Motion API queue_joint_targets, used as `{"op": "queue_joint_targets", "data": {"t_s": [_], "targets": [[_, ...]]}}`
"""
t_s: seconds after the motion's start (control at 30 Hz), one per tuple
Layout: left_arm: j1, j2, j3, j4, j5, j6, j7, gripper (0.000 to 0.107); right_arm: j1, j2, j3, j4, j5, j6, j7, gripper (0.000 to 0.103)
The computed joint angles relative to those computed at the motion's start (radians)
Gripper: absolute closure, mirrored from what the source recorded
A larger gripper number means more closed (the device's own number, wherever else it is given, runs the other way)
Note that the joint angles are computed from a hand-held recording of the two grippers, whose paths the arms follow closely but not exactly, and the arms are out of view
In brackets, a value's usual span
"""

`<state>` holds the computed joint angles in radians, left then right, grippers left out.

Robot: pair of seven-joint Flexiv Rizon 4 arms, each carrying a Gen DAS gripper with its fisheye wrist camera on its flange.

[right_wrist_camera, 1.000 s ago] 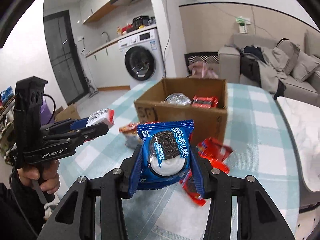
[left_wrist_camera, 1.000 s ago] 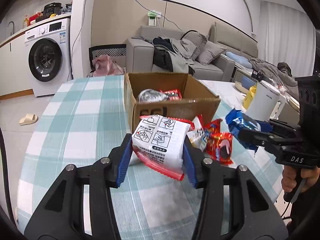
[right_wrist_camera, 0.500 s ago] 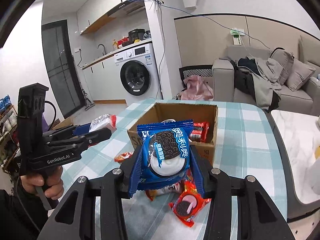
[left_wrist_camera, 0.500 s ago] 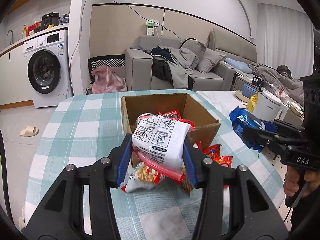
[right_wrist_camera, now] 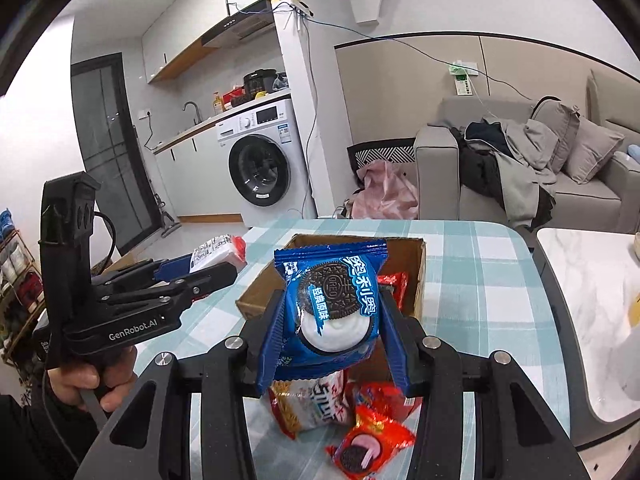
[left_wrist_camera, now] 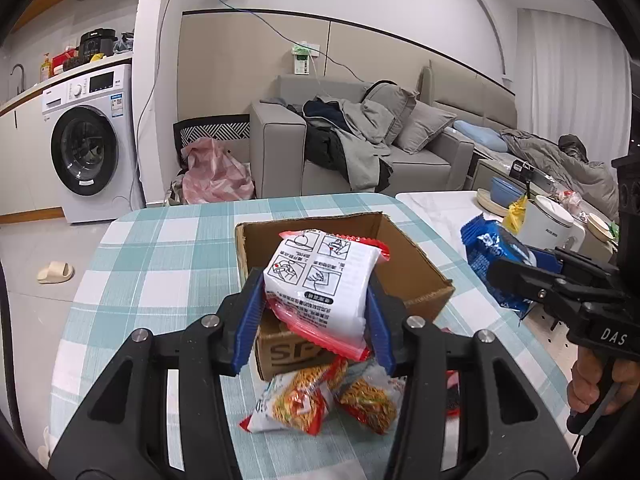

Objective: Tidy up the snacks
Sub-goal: 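Carry clear packet into box with left tool while right tool carries blue Oreo pack in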

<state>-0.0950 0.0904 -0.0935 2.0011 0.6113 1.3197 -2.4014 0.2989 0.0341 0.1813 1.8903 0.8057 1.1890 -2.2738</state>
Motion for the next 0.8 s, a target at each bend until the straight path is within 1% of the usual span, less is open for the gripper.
{"op": "queue_joint_targets", "data": {"t_s": [0.23, 0.4, 0.67, 0.8], "targets": [[-0.005, -0.083, 0.031, -0.067, -0.031, 0.001, 0.028, 0.062, -0.006, -0.064, 0.010, -0.050, -0.042, 0.013, 0.055, 0.058], [-0.034, -0.138, 0.068, -0.119, -0.025, -0.011, 0.037, 0.062, -0.024, -0.111, 0.033, -0.080, -0.061, 0.026, 0.076, 0.058], [-0.079, -0.237, 0.125, -0.181, -0.079, -0.007, 0.092, 0.062, -0.053, -0.197, 0.072, -0.130, -0.116, 0.043, 0.127, 0.058], [-0.108, -0.275, 0.160, -0.203, -0.086, -0.010, 0.095, 0.062, -0.072, -0.237, 0.093, -0.158, -0.142, 0.031, 0.145, 0.058]]}}
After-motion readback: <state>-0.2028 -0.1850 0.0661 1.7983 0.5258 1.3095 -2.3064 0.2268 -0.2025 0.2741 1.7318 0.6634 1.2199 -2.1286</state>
